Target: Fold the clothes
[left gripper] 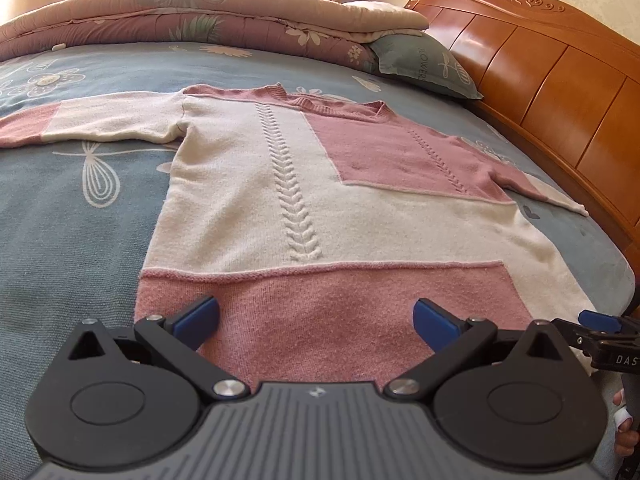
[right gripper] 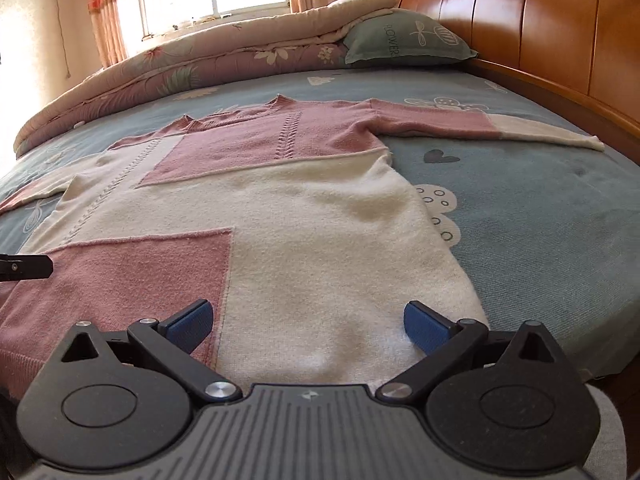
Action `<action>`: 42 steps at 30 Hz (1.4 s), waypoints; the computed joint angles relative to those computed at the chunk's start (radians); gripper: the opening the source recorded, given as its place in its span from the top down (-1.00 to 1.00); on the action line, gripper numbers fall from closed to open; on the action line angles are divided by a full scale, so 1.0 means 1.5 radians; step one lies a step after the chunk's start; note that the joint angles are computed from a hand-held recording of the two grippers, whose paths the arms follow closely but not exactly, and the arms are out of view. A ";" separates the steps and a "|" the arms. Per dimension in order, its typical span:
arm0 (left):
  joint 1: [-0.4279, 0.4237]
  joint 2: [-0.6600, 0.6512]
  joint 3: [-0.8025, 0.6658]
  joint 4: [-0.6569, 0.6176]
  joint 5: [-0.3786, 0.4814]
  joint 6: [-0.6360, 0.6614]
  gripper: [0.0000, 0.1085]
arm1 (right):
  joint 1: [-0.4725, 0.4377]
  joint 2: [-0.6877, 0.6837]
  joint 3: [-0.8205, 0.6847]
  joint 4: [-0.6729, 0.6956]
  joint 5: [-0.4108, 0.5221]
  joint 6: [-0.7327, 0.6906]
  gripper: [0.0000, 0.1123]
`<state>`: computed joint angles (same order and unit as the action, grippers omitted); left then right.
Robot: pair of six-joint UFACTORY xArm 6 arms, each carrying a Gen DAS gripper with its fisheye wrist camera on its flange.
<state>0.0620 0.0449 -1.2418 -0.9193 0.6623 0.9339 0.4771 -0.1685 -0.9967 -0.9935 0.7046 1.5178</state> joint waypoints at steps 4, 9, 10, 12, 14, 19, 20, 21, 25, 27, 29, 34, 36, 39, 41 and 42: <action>0.006 -0.004 0.002 -0.010 0.010 -0.020 -0.88 | -0.018 0.004 -0.015 -0.005 0.000 0.013 -0.83; 0.012 0.007 -0.019 0.007 0.034 -0.058 -0.88 | -0.077 0.119 -0.144 -0.022 -0.074 -0.037 -0.83; 0.013 0.009 -0.023 0.010 0.039 -0.065 -0.88 | -0.090 0.154 -0.181 0.004 -0.089 -0.068 -0.83; 0.014 0.011 -0.026 0.015 0.042 -0.075 -0.88 | -0.110 0.199 -0.222 0.054 -0.115 -0.112 -0.83; 0.010 0.012 -0.029 0.032 0.040 -0.084 -0.89 | -0.124 0.221 -0.236 0.071 -0.121 -0.115 -0.83; 0.001 0.013 -0.033 0.070 0.032 -0.117 -0.89 | -0.153 0.137 -0.122 0.023 -0.148 -0.048 -0.83; -0.001 0.013 -0.034 0.080 0.030 -0.126 -0.89 | -0.161 0.116 -0.096 0.029 -0.171 -0.050 -0.83; -0.003 0.014 -0.039 0.091 0.032 -0.136 -0.89 | -0.160 0.105 -0.087 0.053 -0.170 -0.073 -0.83; -0.009 0.029 -0.073 0.108 0.045 -0.144 -0.89 | -0.140 0.091 -0.106 0.099 -0.137 -0.121 -0.83; -0.012 0.035 -0.086 0.094 0.039 -0.128 -0.89 | -0.146 0.098 -0.119 0.077 -0.176 -0.114 -0.83; -0.012 0.042 -0.096 0.085 0.037 -0.132 -0.89 | -0.159 0.130 -0.154 0.085 -0.222 -0.151 -0.83; -0.003 0.051 -0.109 0.095 0.029 -0.167 -0.89 | -0.195 0.255 -0.277 0.230 -0.304 -0.330 -0.83; 0.000 0.055 -0.114 0.106 0.024 -0.183 -0.89 | -0.205 0.300 -0.319 0.335 -0.316 -0.419 -0.83; 0.001 0.066 -0.127 0.105 0.028 -0.193 -0.89 | -0.215 0.364 -0.382 0.505 -0.311 -0.561 -0.83; 0.000 0.075 -0.138 0.106 0.033 -0.200 -0.89 | -0.221 0.395 -0.419 0.522 -0.283 -0.588 -0.83; -0.003 0.080 -0.142 0.112 0.032 -0.210 -0.89 | -0.226 0.401 -0.430 0.489 -0.260 -0.568 -0.83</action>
<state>0.0579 0.1642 -1.4549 -0.7507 0.7100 0.6191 0.1378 0.4334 -1.6424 -0.2603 0.3149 0.6652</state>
